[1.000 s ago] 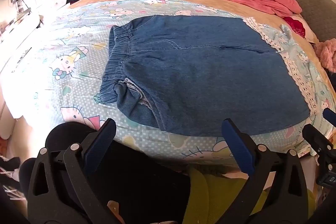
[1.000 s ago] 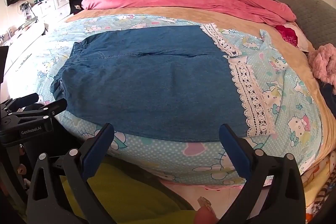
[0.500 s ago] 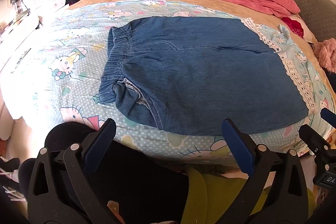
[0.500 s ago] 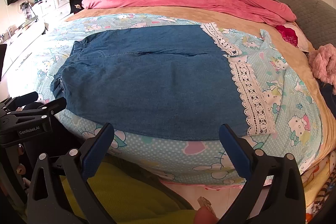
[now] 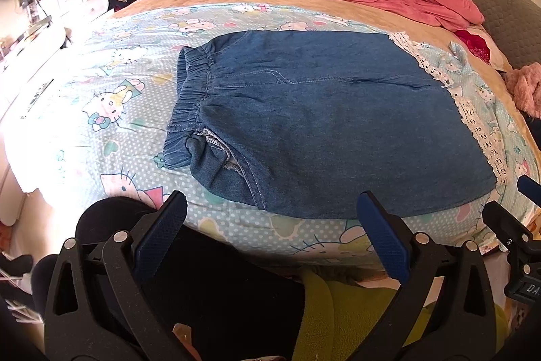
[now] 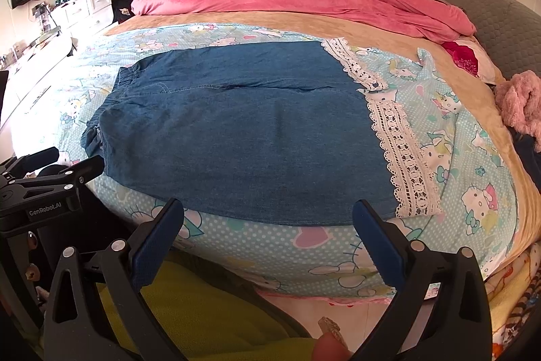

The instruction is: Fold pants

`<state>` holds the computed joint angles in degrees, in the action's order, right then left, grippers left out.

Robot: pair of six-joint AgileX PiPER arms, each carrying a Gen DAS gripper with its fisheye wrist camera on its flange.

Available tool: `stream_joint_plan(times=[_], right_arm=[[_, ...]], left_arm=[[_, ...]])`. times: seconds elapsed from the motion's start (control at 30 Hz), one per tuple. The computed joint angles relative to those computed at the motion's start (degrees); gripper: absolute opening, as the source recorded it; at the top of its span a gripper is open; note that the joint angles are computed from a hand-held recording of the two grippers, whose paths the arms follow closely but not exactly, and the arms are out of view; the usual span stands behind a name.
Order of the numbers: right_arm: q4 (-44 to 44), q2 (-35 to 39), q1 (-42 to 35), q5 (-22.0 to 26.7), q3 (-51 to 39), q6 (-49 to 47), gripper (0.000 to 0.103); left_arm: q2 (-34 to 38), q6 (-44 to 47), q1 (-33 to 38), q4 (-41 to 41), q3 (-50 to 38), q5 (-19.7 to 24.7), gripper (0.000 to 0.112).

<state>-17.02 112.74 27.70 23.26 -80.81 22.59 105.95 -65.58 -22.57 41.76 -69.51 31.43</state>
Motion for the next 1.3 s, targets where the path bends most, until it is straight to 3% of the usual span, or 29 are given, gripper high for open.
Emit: stream_joint_plan(times=[0.67, 1.03, 1.13, 1.23, 1.3], right_arm=[[3.22, 1.15, -0.64, 0.25, -1.52, -3.29, 0.099], [15.87, 4.93, -3.02, 2.05, -8.42, -15.95, 0.099], [19.92, 8.06, -3.72, 4.57, -14.35, -20.08, 0.099], [25.04, 14.26, -4.13, 13.89, -26.40, -25.85, 0.099], [27.79, 16.99, -4.29, 17.21, -31.61, -27.89, 0.099]], left_arm=[[0.78, 0.76, 0.08, -0.73, -1.04, 0.93, 0.094], [1.09, 3.69, 2.03, -3.30, -1.29, -0.27, 0.095], [1.38, 5.06, 3.44, -4.81, -2.09, -0.50, 0.095], [1.71, 6.70, 5.23, -6.20, -3.12, -0.83, 0.094], [2.03, 8.12, 6.67, -7.24, -3.84, -1.08, 0.095]])
